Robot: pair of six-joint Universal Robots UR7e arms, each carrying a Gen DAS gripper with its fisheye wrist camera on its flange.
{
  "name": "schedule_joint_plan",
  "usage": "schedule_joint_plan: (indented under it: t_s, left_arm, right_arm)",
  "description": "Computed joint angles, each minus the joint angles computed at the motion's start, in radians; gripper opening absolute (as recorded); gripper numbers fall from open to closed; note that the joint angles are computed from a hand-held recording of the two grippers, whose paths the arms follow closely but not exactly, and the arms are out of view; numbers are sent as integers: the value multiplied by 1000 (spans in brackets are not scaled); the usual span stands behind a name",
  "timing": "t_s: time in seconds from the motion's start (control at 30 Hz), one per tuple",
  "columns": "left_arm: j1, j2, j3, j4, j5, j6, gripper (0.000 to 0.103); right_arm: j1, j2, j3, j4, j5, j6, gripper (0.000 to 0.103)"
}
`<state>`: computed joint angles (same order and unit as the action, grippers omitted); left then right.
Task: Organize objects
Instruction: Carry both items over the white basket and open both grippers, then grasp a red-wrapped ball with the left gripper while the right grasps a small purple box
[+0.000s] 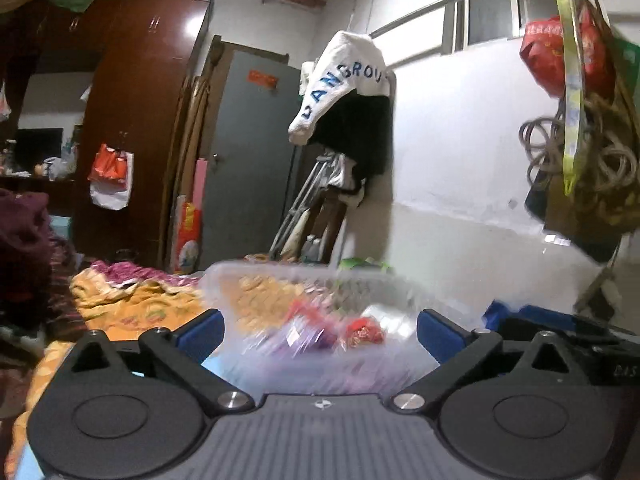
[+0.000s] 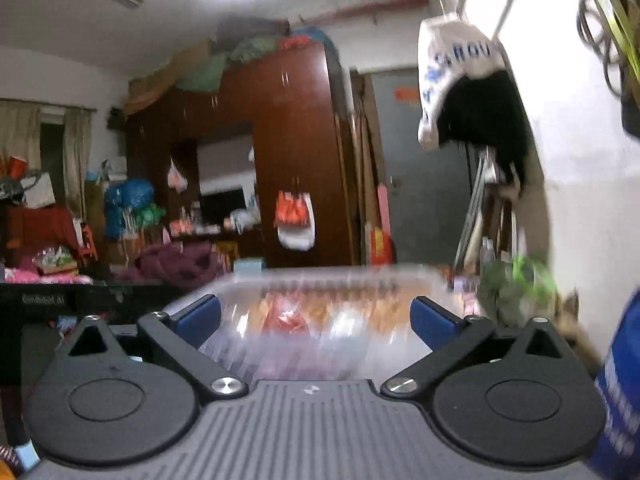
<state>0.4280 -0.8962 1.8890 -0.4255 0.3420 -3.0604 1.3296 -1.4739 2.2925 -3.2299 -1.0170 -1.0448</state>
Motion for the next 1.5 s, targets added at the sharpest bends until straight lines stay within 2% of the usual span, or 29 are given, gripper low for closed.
schedule_joint_plan:
  t_s: [0.07, 0.13, 0.2, 0.27, 0.33, 0.4, 0.47, 0.53, 0.63, 0.67, 0.7, 0.83, 0.97, 1.07, 1.1, 1.13, 1.2, 1.27, 1.3, 1.37, 1.5]
  left_arm:
    - [-8, 23, 4, 74, -63, -85, 103]
    - [0, 6, 50, 39, -68, -94, 103]
    - [24, -12, 72, 82, -30, -186, 103]
    - [50, -19, 81, 141, 11, -297, 103]
    - [63, -18, 89, 176, 17, -360, 103]
    - [69, -12, 85, 204, 12, -394, 101]
    - [76, -5, 74, 234, 23, -417, 100]
    - [77, 2, 68, 251, 29, -423, 100]
    - [79, 34, 36, 318, 21, -446, 100]
    - [79, 48, 20, 360, 23, -475, 100]
    - [78, 54, 17, 381, 26, -492, 100]
    - [76, 91, -20, 430, 33, -488, 100]
    - [100, 166, -124, 604, 62, -581, 98]
    - [113, 210, -181, 696, 81, -627, 79]
    - [113, 228, -199, 730, 70, -656, 62]
    - [111, 235, -205, 736, 63, -660, 53]
    - [99, 220, -180, 671, 54, -609, 52]
    - [87, 174, -122, 533, 63, -494, 52]
    - [86, 146, -88, 462, 76, -447, 52]
    - [86, 104, -40, 348, 90, -392, 52]
    - [70, 51, 44, 171, 100, -287, 52]
  right_arm:
    - [-14, -9, 30, 56, -18, -85, 103]
    - [-16, -11, 33, 166, -43, -152, 103]
    - [0, 12, 38, 203, -89, -169, 103]
    - [31, 56, 40, 153, -144, -187, 103]
    - [65, 97, 31, 117, -205, -179, 101]
    - [77, 108, -7, 199, -223, -159, 92]
    - [80, 110, -23, 268, -241, -155, 91]
    - [96, 117, -24, 279, -276, -158, 86]
    - [124, 132, -27, 276, -331, -174, 66]
    - [132, 135, -22, 261, -357, -182, 47]
    - [135, 134, -13, 240, -371, -191, 45]
    - [78, 83, 10, 218, -295, -228, 45]
    - [3, 20, 20, 219, -219, -222, 45]
    - [-31, 1, 25, 202, -170, -228, 45]
    - [-36, 5, 22, 190, -162, -225, 45]
    - [-41, 7, 23, 179, -156, -224, 45]
    - [-41, 14, 14, 179, -159, -209, 45]
    - [-47, 7, 0, 220, -145, -204, 45]
    - [-44, 10, 3, 204, -145, -202, 45]
    - [-40, 20, 13, 179, -145, -210, 45]
    - [-42, 24, 15, 207, -155, -223, 45]
